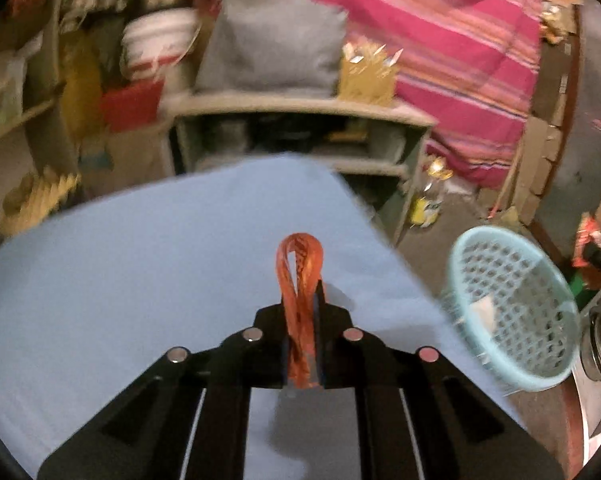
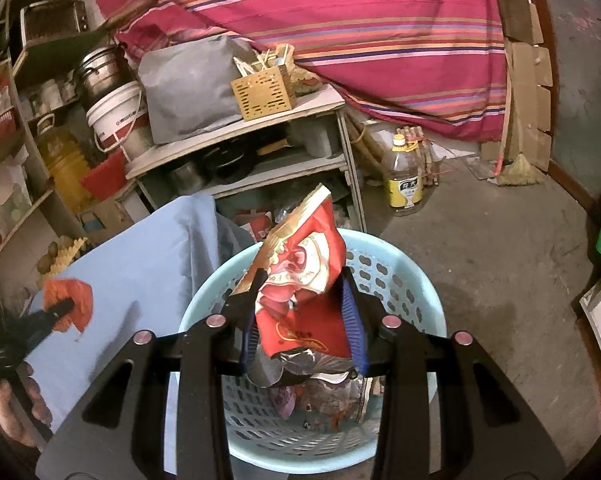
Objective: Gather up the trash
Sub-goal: 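Carry the orange bag over the basket and open the left tool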
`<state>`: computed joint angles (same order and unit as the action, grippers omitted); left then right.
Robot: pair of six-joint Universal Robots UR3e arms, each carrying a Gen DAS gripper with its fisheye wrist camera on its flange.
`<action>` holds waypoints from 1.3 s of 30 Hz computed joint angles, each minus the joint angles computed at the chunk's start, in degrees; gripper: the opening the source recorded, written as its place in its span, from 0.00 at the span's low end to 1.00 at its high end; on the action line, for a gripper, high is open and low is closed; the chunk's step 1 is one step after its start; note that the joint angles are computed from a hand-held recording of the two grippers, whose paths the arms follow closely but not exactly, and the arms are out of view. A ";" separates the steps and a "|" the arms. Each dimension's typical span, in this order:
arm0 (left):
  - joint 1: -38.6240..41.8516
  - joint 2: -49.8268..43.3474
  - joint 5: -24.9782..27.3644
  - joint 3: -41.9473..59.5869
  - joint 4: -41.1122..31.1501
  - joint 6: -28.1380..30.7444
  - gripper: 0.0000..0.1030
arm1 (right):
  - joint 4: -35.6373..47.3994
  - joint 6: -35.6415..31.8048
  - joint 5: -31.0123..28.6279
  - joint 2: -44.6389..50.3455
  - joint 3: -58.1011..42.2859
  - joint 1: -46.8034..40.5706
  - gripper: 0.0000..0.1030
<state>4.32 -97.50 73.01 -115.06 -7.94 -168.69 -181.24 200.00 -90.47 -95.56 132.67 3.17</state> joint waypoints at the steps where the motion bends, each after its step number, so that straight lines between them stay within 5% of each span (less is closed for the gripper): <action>1: -1.68 0.31 0.80 0.93 -0.12 -0.40 0.09 | -0.18 0.00 0.19 -0.48 0.50 -0.33 0.36; 14: -22.62 -11.84 8.93 18.86 -3.53 -4.80 0.09 | 0.23 -0.52 -0.01 -4.29 4.91 -2.77 0.36; 22: -27.50 -24.39 7.76 33.44 -12.04 -6.39 0.11 | 1.49 -2.36 3.41 -9.82 10.31 -9.24 0.36; 23: -27.69 -25.15 7.56 34.54 -12.68 -6.94 0.16 | 1.74 -2.58 4.05 -10.52 10.93 -10.25 0.36; 25: -27.58 -26.17 7.30 35.88 -13.21 -8.23 0.45 | 1.95 -2.91 5.00 -11.46 11.80 -11.72 0.36; 26: -27.73 -26.25 8.00 35.67 -12.40 -8.77 0.67 | 2.09 -3.09 5.53 -11.88 12.17 -12.48 0.36; 31: -27.57 -24.47 10.51 31.32 -8.12 -8.45 0.68 | 1.94 -3.44 6.27 -11.81 12.54 -13.30 0.36; 39: -24.87 -16.91 16.14 18.03 2.01 -7.44 0.90 | -1.67 -1.61 3.95 -2.54 7.05 -6.62 0.37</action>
